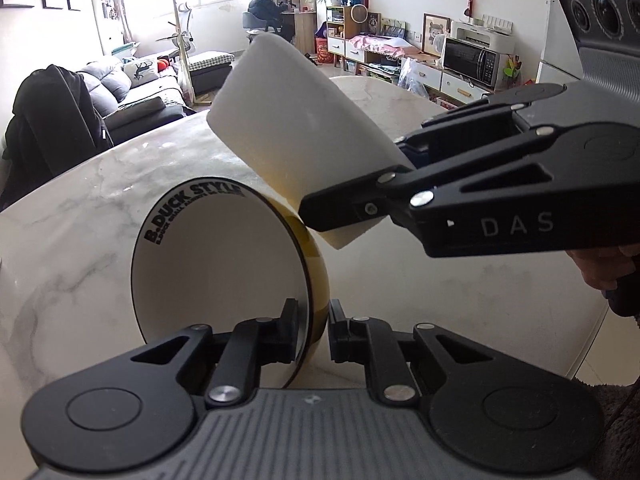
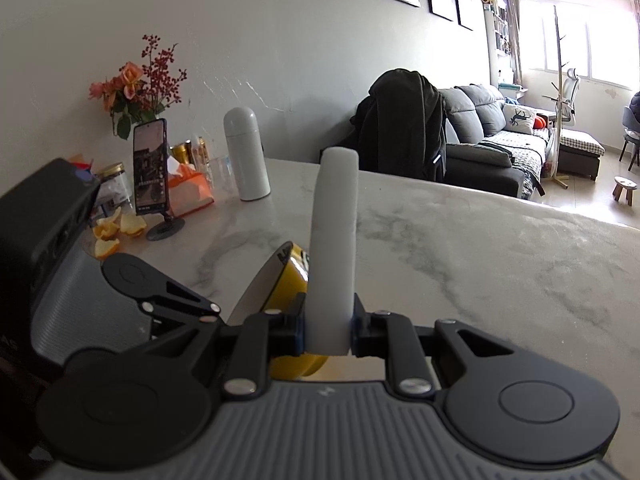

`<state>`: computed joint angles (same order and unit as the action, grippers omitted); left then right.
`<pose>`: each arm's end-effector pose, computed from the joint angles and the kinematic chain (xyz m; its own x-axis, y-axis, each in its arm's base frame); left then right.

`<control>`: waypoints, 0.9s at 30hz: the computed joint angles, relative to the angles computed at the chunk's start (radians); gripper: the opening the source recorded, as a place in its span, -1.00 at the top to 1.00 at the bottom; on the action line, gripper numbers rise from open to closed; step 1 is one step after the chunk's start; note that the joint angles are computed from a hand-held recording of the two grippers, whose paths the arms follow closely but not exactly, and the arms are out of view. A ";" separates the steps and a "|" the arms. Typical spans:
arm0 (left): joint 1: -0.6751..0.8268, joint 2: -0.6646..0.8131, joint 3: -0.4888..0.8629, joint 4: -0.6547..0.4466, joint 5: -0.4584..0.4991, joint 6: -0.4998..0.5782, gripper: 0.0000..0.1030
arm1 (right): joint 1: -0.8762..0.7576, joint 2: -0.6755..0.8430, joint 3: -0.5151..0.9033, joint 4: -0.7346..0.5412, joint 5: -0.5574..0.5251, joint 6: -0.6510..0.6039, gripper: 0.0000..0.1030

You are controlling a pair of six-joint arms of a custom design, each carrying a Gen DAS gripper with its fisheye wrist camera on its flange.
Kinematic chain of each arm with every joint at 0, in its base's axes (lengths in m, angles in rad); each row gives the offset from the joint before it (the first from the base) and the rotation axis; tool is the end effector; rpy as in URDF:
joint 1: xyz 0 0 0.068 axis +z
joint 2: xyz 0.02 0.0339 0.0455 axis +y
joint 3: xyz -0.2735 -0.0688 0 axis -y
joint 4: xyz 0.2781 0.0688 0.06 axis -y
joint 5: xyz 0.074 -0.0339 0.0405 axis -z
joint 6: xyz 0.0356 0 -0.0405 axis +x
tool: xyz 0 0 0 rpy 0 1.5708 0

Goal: Clean bowl
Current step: 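Hold the bowl with the left gripper while the right gripper scrubs the outer wall near the rim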

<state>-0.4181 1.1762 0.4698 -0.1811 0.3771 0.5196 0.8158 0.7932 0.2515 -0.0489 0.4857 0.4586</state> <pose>0.2076 -0.1066 0.1481 -0.3222 0.6483 -0.6898 0.8640 0.4992 0.0656 0.1389 0.1233 0.1577 -0.5097 0.0297 -0.8599 -0.1703 0.9762 0.1346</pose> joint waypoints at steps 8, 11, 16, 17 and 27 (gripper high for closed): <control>0.004 0.010 0.011 -0.006 0.000 0.006 0.72 | 0.017 -0.004 0.007 -0.008 0.010 -0.009 0.59; 0.009 0.008 0.011 -0.010 0.005 0.004 0.72 | 0.036 0.002 0.021 0.000 0.024 -0.039 0.59; 0.013 0.008 0.010 -0.009 0.009 0.009 0.71 | 0.025 0.010 0.019 -0.011 0.019 -0.035 0.59; 0.015 0.010 0.011 -0.009 0.010 0.010 0.71 | 0.021 0.015 0.019 -0.018 0.018 -0.029 0.59; 0.023 0.018 0.020 -0.013 0.013 0.016 0.70 | 0.045 0.020 0.036 -0.022 0.037 -0.047 0.59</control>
<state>-0.3952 1.1944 0.4902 -0.1945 0.3905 0.5352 0.8610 0.8136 0.2870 -0.0713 0.5228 0.4111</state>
